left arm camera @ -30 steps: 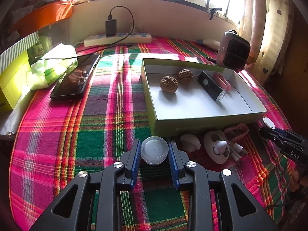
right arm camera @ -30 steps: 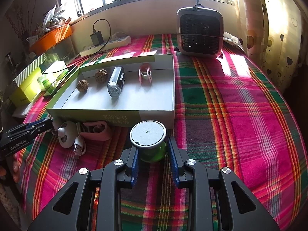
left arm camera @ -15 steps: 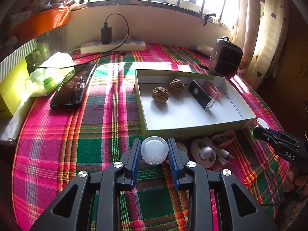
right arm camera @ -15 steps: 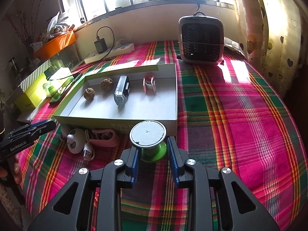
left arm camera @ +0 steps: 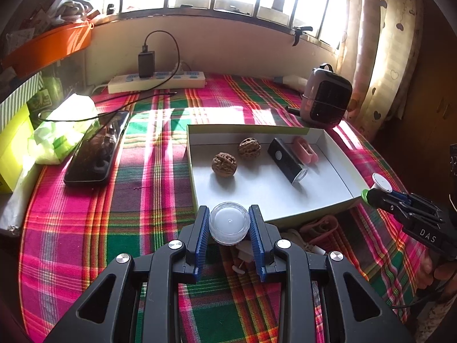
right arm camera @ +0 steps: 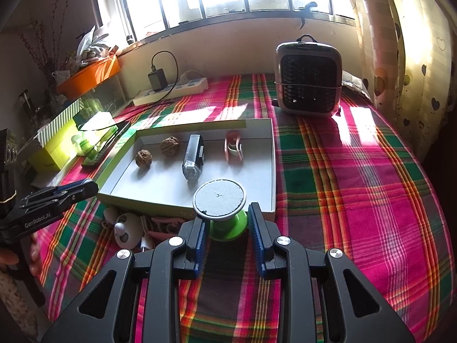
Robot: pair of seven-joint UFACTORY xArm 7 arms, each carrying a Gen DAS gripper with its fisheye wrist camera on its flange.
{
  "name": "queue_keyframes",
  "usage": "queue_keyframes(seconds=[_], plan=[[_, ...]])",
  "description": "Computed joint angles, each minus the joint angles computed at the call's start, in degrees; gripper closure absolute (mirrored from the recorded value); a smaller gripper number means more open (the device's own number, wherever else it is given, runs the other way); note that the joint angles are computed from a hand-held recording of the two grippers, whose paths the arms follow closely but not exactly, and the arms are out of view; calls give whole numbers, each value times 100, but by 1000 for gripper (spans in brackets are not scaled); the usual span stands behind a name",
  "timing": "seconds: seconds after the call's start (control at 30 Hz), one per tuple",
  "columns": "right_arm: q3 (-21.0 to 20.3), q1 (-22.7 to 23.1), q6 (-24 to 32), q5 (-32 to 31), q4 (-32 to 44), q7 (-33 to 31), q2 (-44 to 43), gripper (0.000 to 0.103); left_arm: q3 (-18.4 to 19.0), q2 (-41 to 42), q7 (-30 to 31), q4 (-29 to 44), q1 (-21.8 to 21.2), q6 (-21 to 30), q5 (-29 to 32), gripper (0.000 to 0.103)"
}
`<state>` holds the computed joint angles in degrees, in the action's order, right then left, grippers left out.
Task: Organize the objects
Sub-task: 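Carry the white jar in the left tool and green container in the right tool into the box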
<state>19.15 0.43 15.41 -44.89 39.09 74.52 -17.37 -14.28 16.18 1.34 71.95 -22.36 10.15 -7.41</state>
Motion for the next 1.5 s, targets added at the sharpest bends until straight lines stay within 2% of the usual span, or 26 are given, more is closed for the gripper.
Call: queue_keyframes(seconds=[0.27, 0.73, 0.97, 1.23, 1.37, 1.5], plan=[[-111, -17, 80, -326, 398, 83, 354, 74, -108, 381, 308, 599, -7, 258, -19, 77], [-830, 478, 66, -404, 1030, -235, 1147, 74, 89, 1205, 281, 1834, -278, 896, 192, 77], [-1134, 661, -111, 97, 1153, -706, 1437, 74, 194, 1605, 192, 2430, -411, 1202, 303, 77], [-1354, 849, -370, 1237, 1240, -1787, 1753, 74, 309, 2029, 143, 3095, -573, 1611, 471, 77], [-1431, 920, -333, 1245, 1315, -1860, 1830, 74, 344, 2194, 130, 3349, -620, 1720, 508, 77], [-1480, 952, -370, 1530, 1341, -2135, 1874, 74, 381, 2336, 125, 3581, -670, 1847, 548, 77]])
